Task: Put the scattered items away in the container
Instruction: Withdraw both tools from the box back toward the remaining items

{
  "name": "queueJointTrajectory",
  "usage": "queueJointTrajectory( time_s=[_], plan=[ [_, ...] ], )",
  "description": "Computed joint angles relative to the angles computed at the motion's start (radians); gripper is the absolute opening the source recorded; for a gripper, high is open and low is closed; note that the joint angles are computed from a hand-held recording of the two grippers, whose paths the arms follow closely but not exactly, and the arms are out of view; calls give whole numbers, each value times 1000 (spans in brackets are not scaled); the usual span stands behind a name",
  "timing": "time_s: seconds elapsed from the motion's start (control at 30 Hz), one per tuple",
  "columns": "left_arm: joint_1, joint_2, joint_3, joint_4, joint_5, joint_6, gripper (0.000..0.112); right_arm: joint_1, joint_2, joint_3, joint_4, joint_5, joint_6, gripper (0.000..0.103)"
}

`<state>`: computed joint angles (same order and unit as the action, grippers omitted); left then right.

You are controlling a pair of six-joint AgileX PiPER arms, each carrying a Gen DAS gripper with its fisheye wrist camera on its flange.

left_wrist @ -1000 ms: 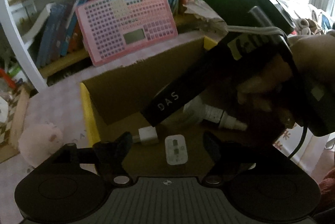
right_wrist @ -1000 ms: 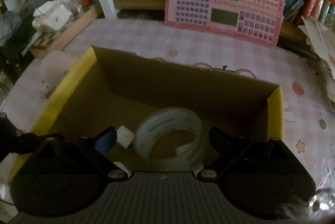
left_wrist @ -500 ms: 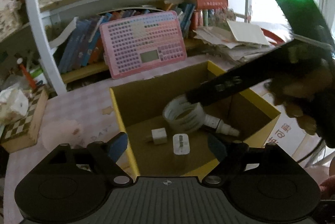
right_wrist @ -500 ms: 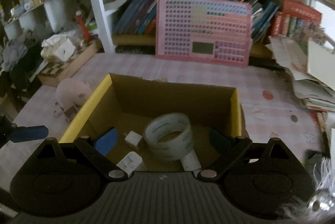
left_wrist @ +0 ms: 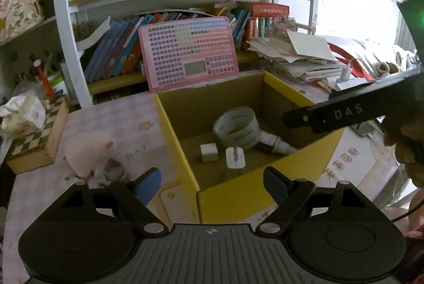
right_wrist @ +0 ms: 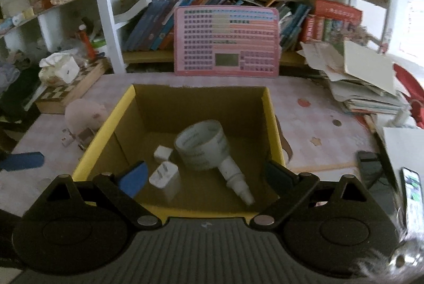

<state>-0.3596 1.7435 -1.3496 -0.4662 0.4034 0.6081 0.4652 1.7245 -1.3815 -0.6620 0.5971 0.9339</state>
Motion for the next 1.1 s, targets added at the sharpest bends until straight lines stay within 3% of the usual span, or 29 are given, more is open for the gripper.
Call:
queueJointTrajectory(
  time_s=[0.13, 0.37, 0.63, 1.1],
  plan=[
    [46, -45, 64, -75, 21, 101, 88, 87, -26, 66, -117, 53, 193, 96],
    [140, -107, 149, -168, 69, 240, 92, 228, -11, 72, -130, 164, 336, 96],
    [221, -140, 209, -158, 123, 317, 92, 358, 56, -1, -117, 262, 394, 96],
    [411, -180, 270, -234, 204, 482, 93, 484, 212, -206, -60, 341, 360, 97]
  ],
)
